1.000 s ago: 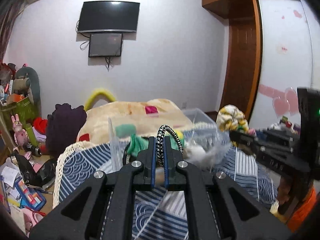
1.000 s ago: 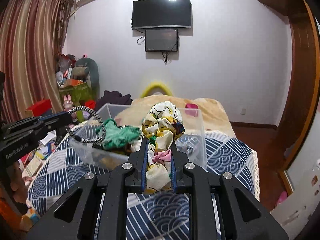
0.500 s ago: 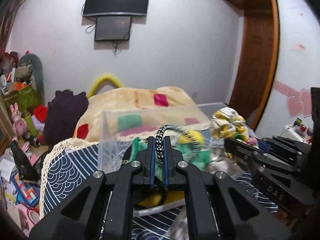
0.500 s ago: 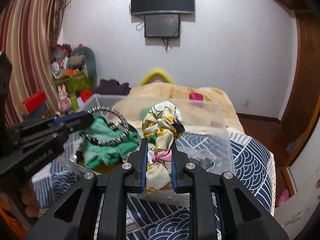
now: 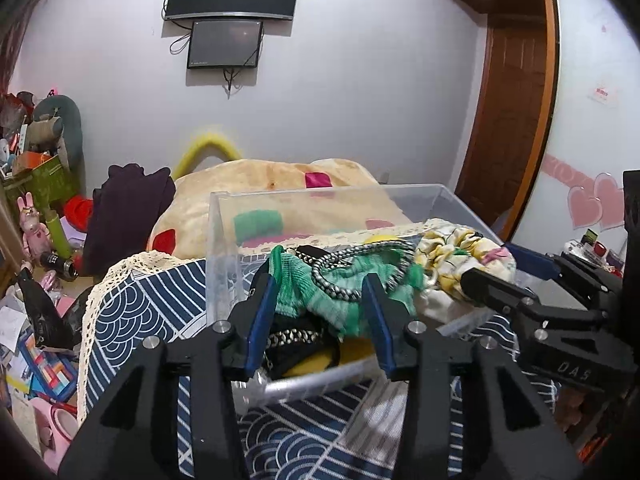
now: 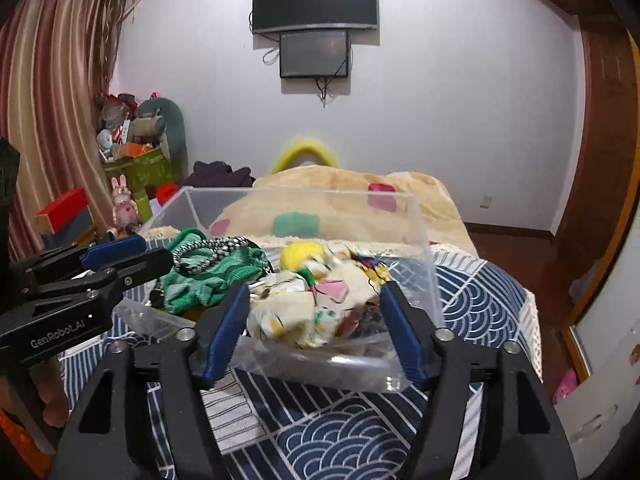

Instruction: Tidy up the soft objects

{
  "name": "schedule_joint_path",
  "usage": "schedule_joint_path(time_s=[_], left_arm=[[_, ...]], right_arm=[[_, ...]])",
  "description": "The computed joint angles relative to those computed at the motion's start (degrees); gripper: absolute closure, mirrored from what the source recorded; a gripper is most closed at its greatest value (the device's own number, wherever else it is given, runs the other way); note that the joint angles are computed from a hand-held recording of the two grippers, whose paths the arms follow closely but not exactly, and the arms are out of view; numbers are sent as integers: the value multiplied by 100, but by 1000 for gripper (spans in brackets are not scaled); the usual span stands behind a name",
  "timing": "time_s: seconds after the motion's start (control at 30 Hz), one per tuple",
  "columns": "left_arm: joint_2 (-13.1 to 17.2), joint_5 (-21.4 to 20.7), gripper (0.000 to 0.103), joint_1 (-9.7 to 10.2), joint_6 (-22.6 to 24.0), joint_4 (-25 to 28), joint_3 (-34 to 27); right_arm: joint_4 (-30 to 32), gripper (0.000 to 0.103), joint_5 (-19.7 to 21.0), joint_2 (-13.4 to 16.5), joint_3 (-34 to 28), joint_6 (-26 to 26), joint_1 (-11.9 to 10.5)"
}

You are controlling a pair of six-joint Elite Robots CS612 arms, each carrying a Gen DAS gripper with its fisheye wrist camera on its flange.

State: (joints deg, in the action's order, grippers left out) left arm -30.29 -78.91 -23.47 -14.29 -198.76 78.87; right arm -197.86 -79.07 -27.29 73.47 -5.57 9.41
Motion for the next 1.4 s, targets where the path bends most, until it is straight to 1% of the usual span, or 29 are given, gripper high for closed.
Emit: schedule_joint_path(time_s=[0.03,0.07,0.2,0.27,0.3,0.37,0.5,0.57,0.6,0.63,0.73,0.8,0.87,0.97,1.07,1.4], left_arm=[[-30,-6,54,-8,11,-58,56],[-70,-8,51,-20,35,-185,141],[-204,14,45,-66,146,-595,387],[-271,56,40,-101,221,-775,503],[-313,78,38,-124,260,-897,580],[-385,161,28,-171,280,-1089,712],[-471,198,25,-223,288,-1436,909],[-506,229,19,-254,313,-1556,998],[-521,281,15,-277,333,-1638,1048],[-531,336,12,-302,361,-1726,1093],[-556,358,11,-335,426,-1886,1185],[-575,342,6,-351,431,-1951,1244],[-578,362,4,-368,438,-2043,1280],[-571,506,1,-403,508,-2112,1308],[-550,624,1,-435,543,-2117,1295],[-520,681,0,-434,505,-2083,1285]], right_arm=[[-121,32,37,-50,94,15,-13],[-204,31,68,-66,124,17,-22],[-686,28,96,-208,391,-30,-31],[-955,22,138,-263,511,-15,-36],[-1074,21,154,-286,567,1,-36],[-1298,21,226,-339,682,33,-48],[-1595,20,330,-396,835,152,-69],[-1669,19,344,-395,854,203,-67],[-1698,19,341,-397,871,219,-66],[-1733,18,326,-400,893,237,-65],[-1872,13,255,-393,961,314,-51],[-1946,9,236,-381,976,350,-53],[-2044,5,176,-379,1030,343,-42],[-2113,3,117,-368,1042,308,-28],[-2163,2,128,-368,1075,311,-28],[-2135,1,125,-371,1096,303,-19]])
